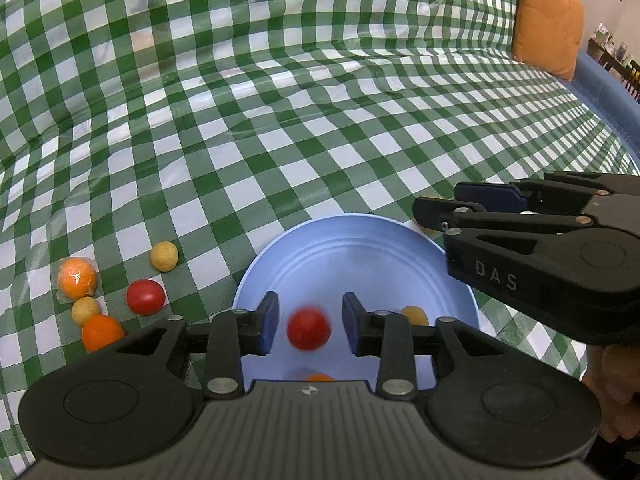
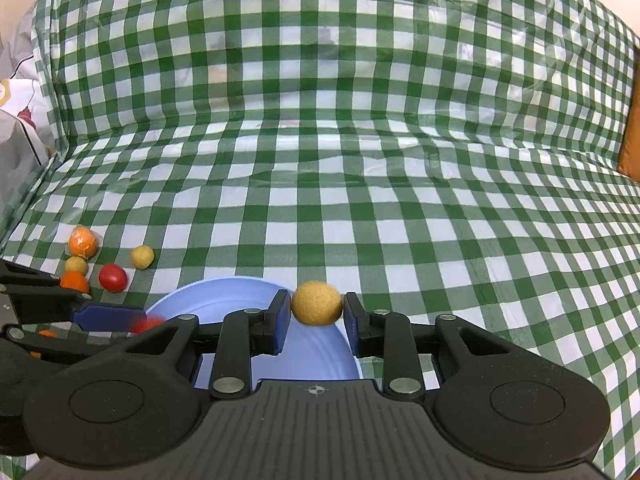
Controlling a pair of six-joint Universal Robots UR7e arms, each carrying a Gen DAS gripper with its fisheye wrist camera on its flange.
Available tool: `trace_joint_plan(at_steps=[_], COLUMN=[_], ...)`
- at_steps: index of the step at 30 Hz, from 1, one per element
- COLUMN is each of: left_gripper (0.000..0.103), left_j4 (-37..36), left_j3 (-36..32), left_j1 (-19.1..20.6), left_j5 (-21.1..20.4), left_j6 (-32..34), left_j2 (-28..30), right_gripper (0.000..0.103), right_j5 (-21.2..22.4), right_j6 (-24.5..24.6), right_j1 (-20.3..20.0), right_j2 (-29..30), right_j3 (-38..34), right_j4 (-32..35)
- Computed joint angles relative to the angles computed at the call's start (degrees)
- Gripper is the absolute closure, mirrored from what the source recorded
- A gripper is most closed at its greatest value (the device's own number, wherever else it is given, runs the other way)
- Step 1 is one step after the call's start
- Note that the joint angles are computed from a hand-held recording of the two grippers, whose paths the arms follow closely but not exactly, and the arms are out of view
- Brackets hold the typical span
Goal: Organize fruits
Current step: 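Open the left tool to drop the red tomato into the plate while the right tool drops the yellow fruit, then move both open tools back to the fruit cluster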
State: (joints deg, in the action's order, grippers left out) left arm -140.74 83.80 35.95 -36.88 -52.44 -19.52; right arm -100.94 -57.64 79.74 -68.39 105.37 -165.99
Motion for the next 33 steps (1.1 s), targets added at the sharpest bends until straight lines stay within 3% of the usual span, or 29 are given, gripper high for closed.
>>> trace_joint_plan(at_steps=[1, 10, 33], left_gripper=[0.062, 0.062, 0.062], left_j4=[0.05, 1.05, 1.51], left_j3=[-0.10, -0.11, 0.69], left_j1=[-0.02, -0.07, -0.03], left_j5=[0.01, 0.31, 0.83], left_j6=[-0.11, -1.61, -3.44], left_j2=[0.06, -0.09, -0.92], right_gripper=[0.064, 0.061, 0.061], right_j5=[0.26, 0.14, -0.65], right_j6=[0.14, 0.37, -0.29], right_j1=[-0.03, -0.07, 0.31], right_j2=[-0.05, -0.10, 1.12], right_j3=[0.09, 0.62, -1.00], right_j4=[-0.25, -1.02, 0.52])
